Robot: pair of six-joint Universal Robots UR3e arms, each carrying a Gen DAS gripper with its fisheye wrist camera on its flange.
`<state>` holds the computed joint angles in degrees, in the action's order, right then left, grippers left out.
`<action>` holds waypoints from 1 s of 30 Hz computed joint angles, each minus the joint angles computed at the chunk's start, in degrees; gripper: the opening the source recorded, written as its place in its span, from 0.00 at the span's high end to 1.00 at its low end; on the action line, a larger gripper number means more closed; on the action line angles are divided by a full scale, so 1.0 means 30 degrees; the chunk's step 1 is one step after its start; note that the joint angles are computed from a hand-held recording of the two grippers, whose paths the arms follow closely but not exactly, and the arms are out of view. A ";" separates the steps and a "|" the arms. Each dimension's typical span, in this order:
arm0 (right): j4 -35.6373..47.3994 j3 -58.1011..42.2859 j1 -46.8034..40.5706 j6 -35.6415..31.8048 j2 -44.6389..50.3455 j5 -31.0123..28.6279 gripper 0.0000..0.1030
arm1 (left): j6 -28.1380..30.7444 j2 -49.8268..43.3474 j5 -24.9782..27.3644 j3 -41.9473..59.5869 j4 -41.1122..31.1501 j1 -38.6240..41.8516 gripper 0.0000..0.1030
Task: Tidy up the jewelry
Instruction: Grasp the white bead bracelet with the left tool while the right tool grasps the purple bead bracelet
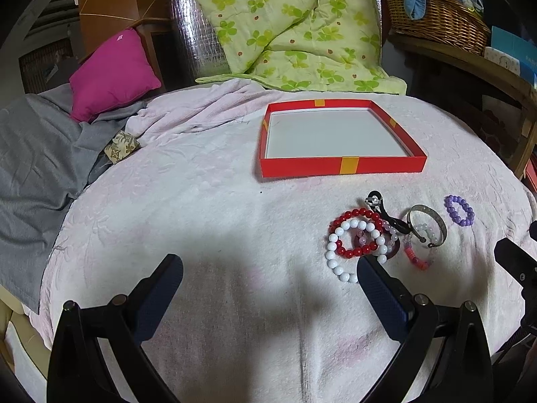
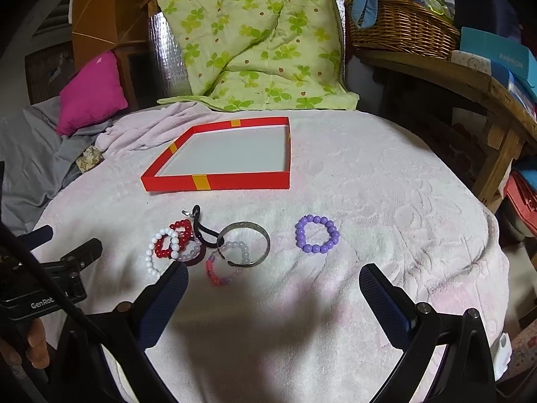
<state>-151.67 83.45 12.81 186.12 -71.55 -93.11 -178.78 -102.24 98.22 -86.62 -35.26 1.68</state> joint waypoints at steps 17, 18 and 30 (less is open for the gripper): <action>0.4760 -0.3800 -0.3761 -0.0266 0.2814 0.4348 0.10 | -0.0139 -0.0857 -0.5458 0.1168 -0.3504 0.2602 0.01; 0.5211 -0.4678 -0.3830 -0.0256 0.3383 0.4308 0.12 | 0.0032 -0.0980 -0.5731 0.1339 -0.3606 0.2546 0.04; 1.0390 -1.3962 -0.3747 -0.0240 0.9438 0.3922 0.54 | 0.0858 -0.4090 -0.7582 0.5368 -0.5130 0.2122 0.32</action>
<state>-120.50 41.56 1.56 185.40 -43.23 -81.34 -176.21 -114.51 75.48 -70.52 -50.65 8.04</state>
